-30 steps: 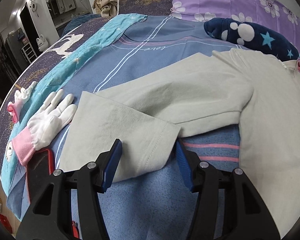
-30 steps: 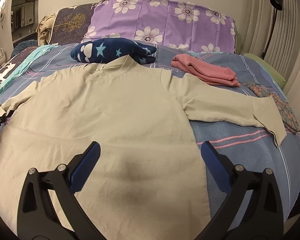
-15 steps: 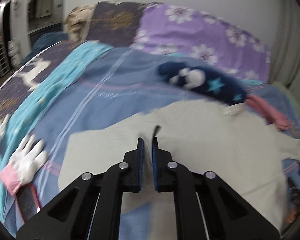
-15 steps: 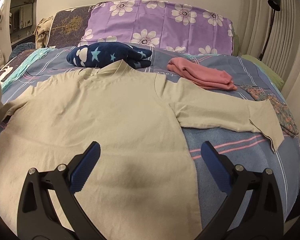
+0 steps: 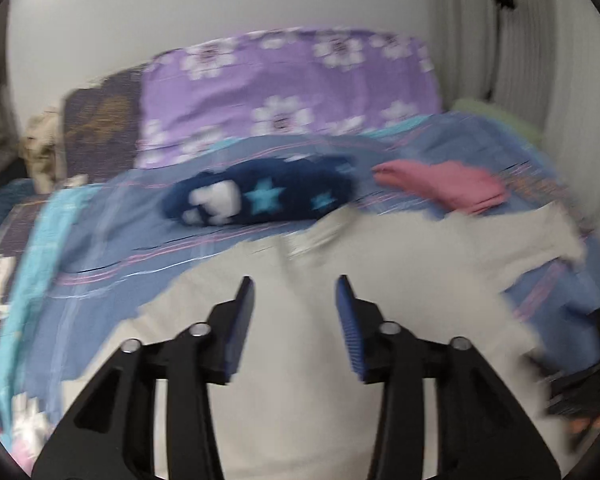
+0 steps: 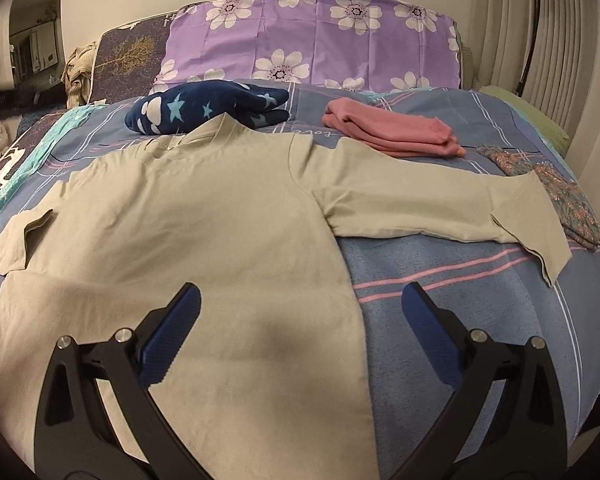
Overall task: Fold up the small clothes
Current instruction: 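Fold the held sleeve across the shirt body with the left gripper, release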
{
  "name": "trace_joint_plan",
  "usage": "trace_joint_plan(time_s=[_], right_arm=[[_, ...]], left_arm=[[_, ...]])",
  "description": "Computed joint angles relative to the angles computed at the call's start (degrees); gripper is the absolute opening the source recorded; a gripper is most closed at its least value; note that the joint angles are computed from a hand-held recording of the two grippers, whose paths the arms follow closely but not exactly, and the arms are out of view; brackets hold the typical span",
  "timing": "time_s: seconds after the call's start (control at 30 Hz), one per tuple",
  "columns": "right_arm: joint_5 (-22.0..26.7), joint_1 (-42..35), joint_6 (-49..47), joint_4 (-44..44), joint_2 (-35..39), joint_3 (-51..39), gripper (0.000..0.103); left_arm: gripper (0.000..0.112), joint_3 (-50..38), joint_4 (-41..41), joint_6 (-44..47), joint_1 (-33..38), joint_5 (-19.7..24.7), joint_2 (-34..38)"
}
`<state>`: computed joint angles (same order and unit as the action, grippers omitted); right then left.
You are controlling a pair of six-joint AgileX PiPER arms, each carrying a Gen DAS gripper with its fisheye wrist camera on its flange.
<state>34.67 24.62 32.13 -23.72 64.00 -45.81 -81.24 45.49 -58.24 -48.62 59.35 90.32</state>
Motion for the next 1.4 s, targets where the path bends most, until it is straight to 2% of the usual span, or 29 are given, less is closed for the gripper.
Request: trace_joint_plan(time_s=[0.1,0.23,0.3,0.33,0.37,0.5,0.6,0.7,0.8,0.83,0.9,0.93,0.97,1.03,1.1,1.17,1.23,1.33,1.4], right_arm=[[-1.6,-1.7,-3.7,4.5,1.7,-0.6,0.101],[-1.6,-1.4,-11.9,13.2,3.9,-2.5,0.101],[-1.5,-1.6,-15.9,17.7,4.1,-3.1,0.101],[-1.4,-1.3,-17.3,19.4,4.1,-3.5,0.101],[-1.4,-1.2,-18.0,20.1,3.9,-3.6,0.101],[-1.8,-0.9,-16.8,18.0,2.5,-3.2,0.101],[-1.2,-2.9,-20.9,22.4,2.4,-3.6,0.099],[-0.7,-4.2,-24.2,26.0,2.4,-3.9,0.093],[-0.3,-5.0,-27.1,28.4,2.0,-3.7,0.088],[0.1,-5.4,-28.3,29.3,2.2,-3.9,0.085],[1.2,-7.0,-32.0,32.7,2.9,-4.4,0.08],[2.2,-9.0,-36.6,37.3,3.5,-4.7,0.077],[2.8,-10.1,-39.3,39.9,4.0,-4.9,0.075],[4.7,-12.6,-45.4,45.3,5.9,-5.9,0.072],[6.6,-14.2,-48.8,48.1,9.2,-7.8,0.068],[8.7,-15.2,-50.4,50.0,12.8,-10.3,0.056],[12.0,-16.0,-52.3,52.5,17.7,-14.4,0.048],[14.8,-14.9,-52.0,53.1,24.7,-21.6,0.047],[16.3,-13.3,-50.2,52.0,29.4,-27.1,0.047]], left_arm=[[0.061,9.4,-0.5,-3.6,3.6,2.3,-3.2],[0.062,17.5,-3.7,-3.5,9.4,1.2,-3.8],[0.017,19.8,-5.9,-0.9,12.4,0.0,-2.9],[0.003,20.5,-8.0,0.6,14.2,-1.6,-2.9],[0.003,21.3,-9.7,1.1,16.1,-3.7,-4.1],[0.002,17.6,-8.1,0.9,14.9,-2.2,-7.5],[0.002,10.0,-9.9,5.0,12.8,-4.0,-7.8],[0.002,-0.8,-12.0,8.8,9.0,-5.3,-3.8],[0.003,-10.5,-17.3,15.3,6.2,-9.3,2.7],[0.004,-13.1,-17.3,16.6,4.9,-9.6,4.8],[0.023,-16.0,-14.8,17.0,1.8,-10.3,8.6],[0.05,-16.6,-11.9,15.2,0.4,-9.2,9.8],[0.061,-15.3,-8.4,12.0,-1.0,-8.9,9.8],[0.062,-9.5,-2.1,7.0,-2.1,-9.4,7.3],[0.063,-3.2,1.5,2.6,-2.3,-7.8,3.7],[0.066,3.7,3.0,-1.7,-1.8,-5.4,-1.1],[0.067,10.8,3.8,-5.1,-0.4,-3.1,-6.1],[0.067,23.1,4.0,-11.4,2.9,0.3,-14.8],[0.067,30.1,1.7,-13.7,6.3,-0.3,-20.9]])
